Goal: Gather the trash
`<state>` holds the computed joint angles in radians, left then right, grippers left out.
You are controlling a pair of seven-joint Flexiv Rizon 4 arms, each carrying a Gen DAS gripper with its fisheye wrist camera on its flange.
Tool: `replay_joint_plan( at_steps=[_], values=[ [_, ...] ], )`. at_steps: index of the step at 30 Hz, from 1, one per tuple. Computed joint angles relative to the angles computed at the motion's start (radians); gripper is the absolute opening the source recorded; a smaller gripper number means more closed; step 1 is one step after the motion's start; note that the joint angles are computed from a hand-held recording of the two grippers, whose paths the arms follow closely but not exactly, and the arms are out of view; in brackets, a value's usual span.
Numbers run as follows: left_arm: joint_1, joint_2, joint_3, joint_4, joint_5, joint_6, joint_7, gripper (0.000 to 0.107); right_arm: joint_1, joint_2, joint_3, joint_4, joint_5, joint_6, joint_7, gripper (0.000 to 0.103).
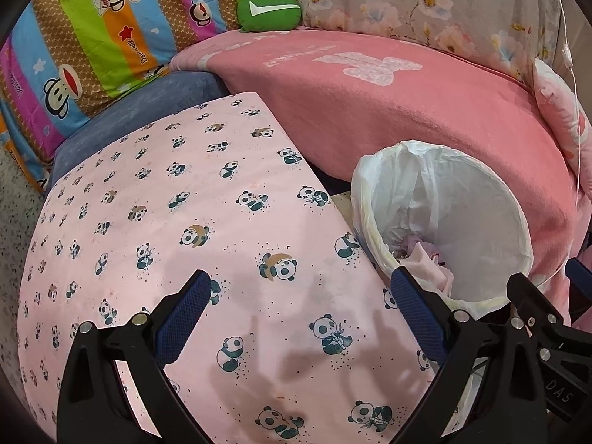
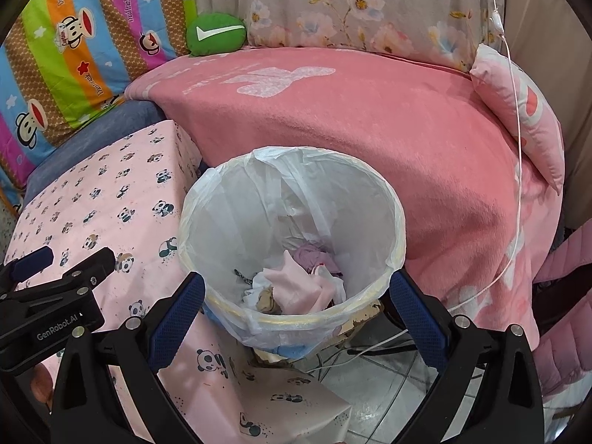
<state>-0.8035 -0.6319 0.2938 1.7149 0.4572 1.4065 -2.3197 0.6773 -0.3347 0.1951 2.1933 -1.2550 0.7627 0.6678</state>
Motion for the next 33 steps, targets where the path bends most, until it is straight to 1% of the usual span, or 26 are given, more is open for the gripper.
replay_joint_plan(
  at_steps=[5,20,33],
  values=[
    [-0.021,-0.002,0.019,-0.008,0.019,-0.011,-0.022,0.093,-0.003,0.001,0.000,0.008,-0.001,0.004,0.009,0.099],
    [-0.013,0.000,0.001,-0.028,0.067,-0.037,-0.045,0.093,-0.014,0.006,0.000,0.019,-0.001,0.011,0.014,0.099],
    [0.006,0.003,-0.019,-0.025,0.082,-0.038,-0.055,0.093,-0.014,0.007,0.000,0.020,-0.002,0.010,0.017,0.099]
  ],
)
